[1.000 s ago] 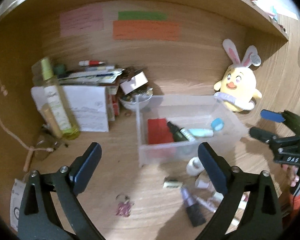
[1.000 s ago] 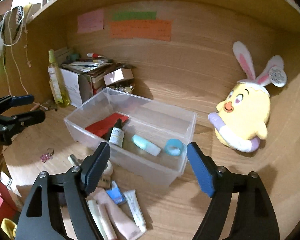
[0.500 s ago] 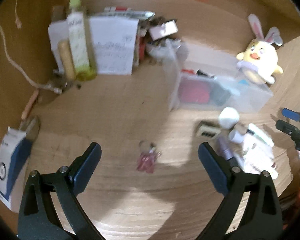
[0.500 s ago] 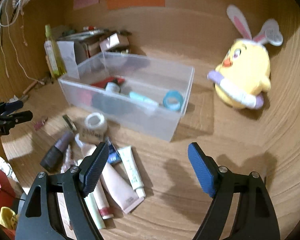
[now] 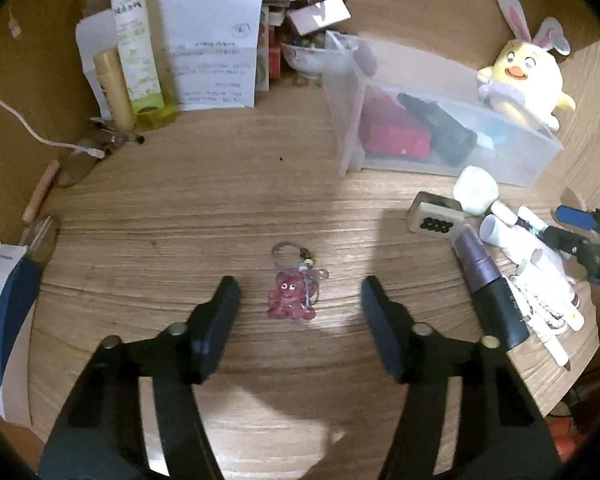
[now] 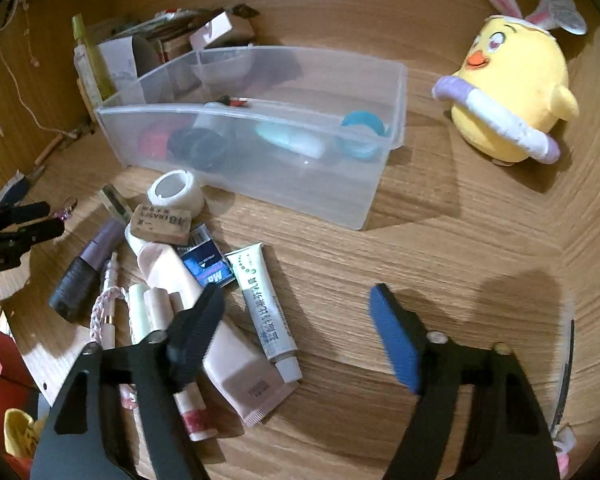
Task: Organize objects
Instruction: 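Grasp the pink keychain with the left tool while the right tool grasps the white toothpaste tube, then carry both items into the clear bin and open both tools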
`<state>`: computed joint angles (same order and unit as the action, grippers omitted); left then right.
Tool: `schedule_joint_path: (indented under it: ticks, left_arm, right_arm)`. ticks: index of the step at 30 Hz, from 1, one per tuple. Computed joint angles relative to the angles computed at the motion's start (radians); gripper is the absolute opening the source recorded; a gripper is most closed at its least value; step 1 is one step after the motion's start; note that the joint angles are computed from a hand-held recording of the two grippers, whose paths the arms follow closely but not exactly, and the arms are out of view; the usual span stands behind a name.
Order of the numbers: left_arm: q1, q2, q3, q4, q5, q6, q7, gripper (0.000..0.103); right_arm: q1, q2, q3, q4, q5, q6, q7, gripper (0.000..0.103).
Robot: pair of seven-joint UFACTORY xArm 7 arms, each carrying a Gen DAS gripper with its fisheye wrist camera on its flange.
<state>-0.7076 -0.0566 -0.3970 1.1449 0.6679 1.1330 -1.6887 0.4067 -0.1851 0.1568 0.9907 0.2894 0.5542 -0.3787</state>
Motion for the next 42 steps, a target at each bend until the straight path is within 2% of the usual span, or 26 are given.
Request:
schedule_joint_path:
  ticks: [3,7,11,14,21,28,37,42]
  left_arm:
    - [0.002,-0.004,0.002,-0.001,0.000,0.014,-0.011,0.047]
    - [0.007,-0.014,0.000,-0.012,0.005,0.013,-0.023,0.038]
    - [0.012,-0.034,-0.002,-0.040,0.016,-0.017,-0.041,0.020]
    - [0.028,-0.062,-0.005,-0.074,0.018,-0.058,-0.065,0.020]
    - [0.036,-0.065,-0.039,-0.042,0.059,0.000,-0.084,0.020]
    - [0.011,-0.019,-0.049,0.053,0.156,0.035,-0.075,0.020]
    - [-0.046,0.089,0.000,0.219,0.283,-0.001,-0.013,0.020]
    - [-0.091,0.155,0.043,0.331,0.334,0.016,0.045,0.020]
  right_arm:
    - [-0.001,0.013,0.004,0.016,-0.019,0.024,-0.003,0.046]
    - [0.001,0.017,0.011,0.013,-0.034,0.020,-0.012,0.037]
    - [0.007,0.011,0.007,0.006,-0.013,0.017,-0.036,0.017]
    - [0.002,0.010,0.010,0.003,-0.026,0.007,-0.016,0.016]
    - [0.004,-0.022,-0.007,-0.010,0.010,-0.019,-0.024,0.016]
    - [0.024,-0.059,-0.023,-0.006,0.067,-0.045,-0.053,0.016]
    - [0.064,-0.093,-0.043,0.002,0.170,-0.064,-0.092,0.016]
    - [0.067,-0.076,-0.037,0.048,0.177,-0.084,-0.099,0.016]
